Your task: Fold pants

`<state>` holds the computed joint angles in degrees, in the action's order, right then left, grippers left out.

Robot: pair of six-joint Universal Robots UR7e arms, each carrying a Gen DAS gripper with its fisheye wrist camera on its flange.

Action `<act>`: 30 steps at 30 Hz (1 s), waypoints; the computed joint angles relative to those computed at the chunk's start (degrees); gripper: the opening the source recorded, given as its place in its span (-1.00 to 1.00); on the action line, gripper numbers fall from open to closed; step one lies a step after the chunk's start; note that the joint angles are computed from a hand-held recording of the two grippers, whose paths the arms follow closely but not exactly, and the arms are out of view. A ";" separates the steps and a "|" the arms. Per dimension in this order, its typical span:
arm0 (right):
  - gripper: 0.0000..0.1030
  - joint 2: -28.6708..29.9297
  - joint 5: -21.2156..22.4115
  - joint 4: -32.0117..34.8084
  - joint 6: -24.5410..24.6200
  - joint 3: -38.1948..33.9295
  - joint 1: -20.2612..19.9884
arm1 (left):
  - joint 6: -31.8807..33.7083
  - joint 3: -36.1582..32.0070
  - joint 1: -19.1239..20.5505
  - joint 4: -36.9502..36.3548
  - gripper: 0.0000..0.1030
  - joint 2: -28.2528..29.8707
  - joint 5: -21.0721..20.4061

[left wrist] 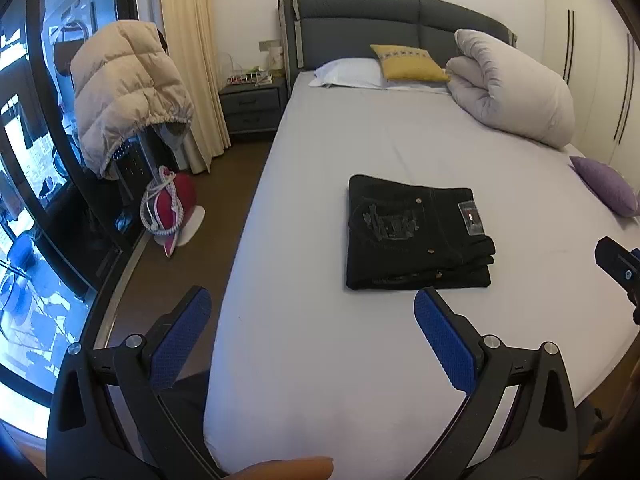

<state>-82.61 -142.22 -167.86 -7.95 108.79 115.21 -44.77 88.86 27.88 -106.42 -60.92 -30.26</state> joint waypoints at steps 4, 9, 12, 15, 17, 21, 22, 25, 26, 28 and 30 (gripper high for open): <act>1.00 -0.03 0.32 1.27 0.43 -0.07 -0.17 | 0.58 0.37 0.43 -1.33 1.00 0.78 -0.18; 1.00 -0.05 0.74 3.46 1.08 -0.23 -0.39 | 0.58 0.68 0.70 -2.19 1.00 1.54 -0.24; 1.00 0.00 1.02 4.51 1.10 -0.51 -0.60 | 0.91 0.93 0.88 -2.96 1.00 1.92 -0.44; 1.00 0.05 1.17 5.38 1.65 -0.49 -0.68 | 0.89 1.17 0.95 -3.41 1.00 2.16 -0.60; 1.00 0.11 1.26 5.77 1.86 -0.48 -0.75 | 0.93 1.29 1.03 -3.79 1.00 2.27 -0.69; 1.00 0.17 1.25 6.12 2.27 -0.34 -0.72 | 0.69 1.66 1.17 -4.39 1.00 2.40 -0.99; 1.00 0.16 1.29 6.23 2.30 -0.36 -0.77 | 0.68 1.68 1.24 -4.50 1.00 2.45 -1.08; 1.00 0.23 1.27 6.72 2.71 -0.32 -0.80 | 0.45 1.84 1.29 -4.57 1.00 2.43 -1.32; 1.00 0.26 1.27 6.87 2.84 -0.31 -0.82 | 0.45 1.88 1.32 -4.64 1.00 2.44 -1.36; 1.00 0.26 1.36 7.06 2.99 -0.22 -0.88 | 0.38 1.91 1.40 -4.61 1.00 2.49 -1.44; 1.00 0.31 1.37 7.30 3.11 -0.24 -0.87 | 0.36 2.00 1.43 -4.78 1.00 2.49 -1.59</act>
<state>-82.31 -140.85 -160.57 -4.84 108.54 114.34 -44.41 90.86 29.31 -111.20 -58.42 -31.86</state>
